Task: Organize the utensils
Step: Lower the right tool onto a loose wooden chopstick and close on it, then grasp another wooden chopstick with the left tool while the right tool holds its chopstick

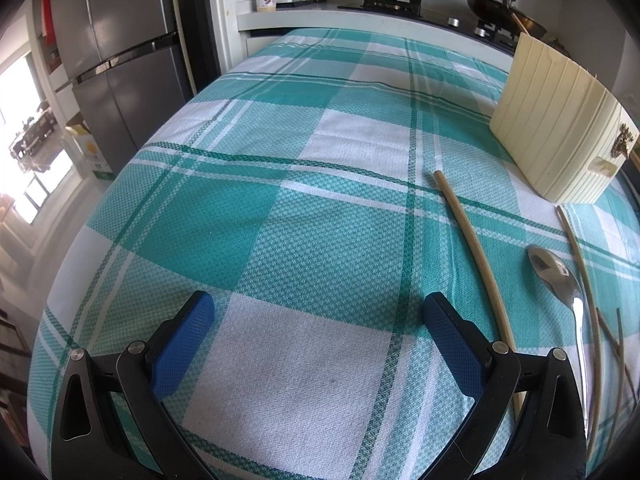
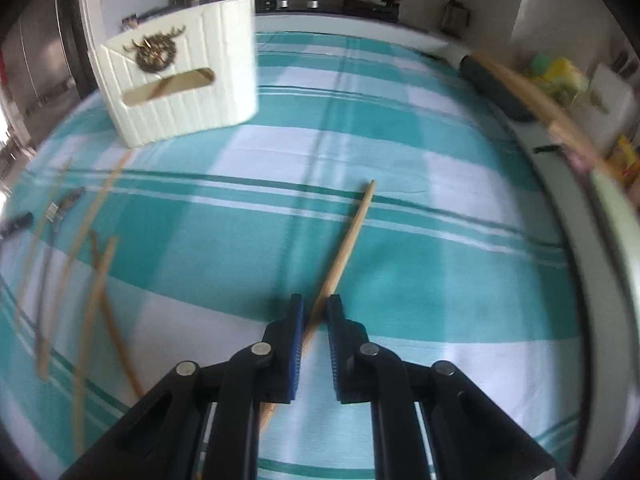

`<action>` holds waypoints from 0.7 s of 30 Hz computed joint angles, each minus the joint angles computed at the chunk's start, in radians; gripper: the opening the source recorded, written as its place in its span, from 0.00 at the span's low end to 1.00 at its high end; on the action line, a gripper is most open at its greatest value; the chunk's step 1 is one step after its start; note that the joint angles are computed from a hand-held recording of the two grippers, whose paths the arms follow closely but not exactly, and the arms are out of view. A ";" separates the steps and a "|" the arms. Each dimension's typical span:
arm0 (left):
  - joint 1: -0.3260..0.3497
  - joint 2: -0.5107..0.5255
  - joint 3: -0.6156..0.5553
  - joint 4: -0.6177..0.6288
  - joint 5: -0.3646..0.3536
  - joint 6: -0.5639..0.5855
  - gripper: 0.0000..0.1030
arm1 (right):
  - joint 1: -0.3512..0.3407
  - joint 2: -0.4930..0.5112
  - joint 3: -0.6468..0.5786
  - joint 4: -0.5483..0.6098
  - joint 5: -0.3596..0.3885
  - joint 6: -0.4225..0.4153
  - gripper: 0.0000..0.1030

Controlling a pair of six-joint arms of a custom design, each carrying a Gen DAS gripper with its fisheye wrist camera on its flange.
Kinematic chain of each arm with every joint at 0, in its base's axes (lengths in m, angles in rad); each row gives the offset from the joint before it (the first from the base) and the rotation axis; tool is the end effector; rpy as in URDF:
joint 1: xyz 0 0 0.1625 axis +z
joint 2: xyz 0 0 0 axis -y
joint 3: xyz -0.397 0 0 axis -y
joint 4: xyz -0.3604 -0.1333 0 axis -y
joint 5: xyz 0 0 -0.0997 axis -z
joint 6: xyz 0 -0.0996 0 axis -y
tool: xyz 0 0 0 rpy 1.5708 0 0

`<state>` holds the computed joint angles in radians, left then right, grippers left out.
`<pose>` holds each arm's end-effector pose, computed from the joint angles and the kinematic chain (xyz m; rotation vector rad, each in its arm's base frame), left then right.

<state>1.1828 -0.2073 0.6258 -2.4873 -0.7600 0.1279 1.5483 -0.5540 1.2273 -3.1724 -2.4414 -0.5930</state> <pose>-0.1269 -0.8536 0.0851 0.3451 2.2952 -0.7102 0.0407 -0.7316 0.1880 0.1146 -2.0257 0.6645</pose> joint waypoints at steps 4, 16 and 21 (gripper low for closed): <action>0.002 -0.032 -0.010 0.159 -0.041 -0.019 0.99 | -0.009 -0.025 0.065 -0.112 -0.019 -0.098 0.12; -0.090 -0.150 0.293 0.016 -0.164 0.008 0.99 | -0.036 -0.098 0.155 -0.109 0.069 -0.052 0.12; -0.122 -0.109 0.346 -0.090 0.029 0.143 0.99 | -0.043 -0.145 0.197 -0.021 0.112 0.031 0.10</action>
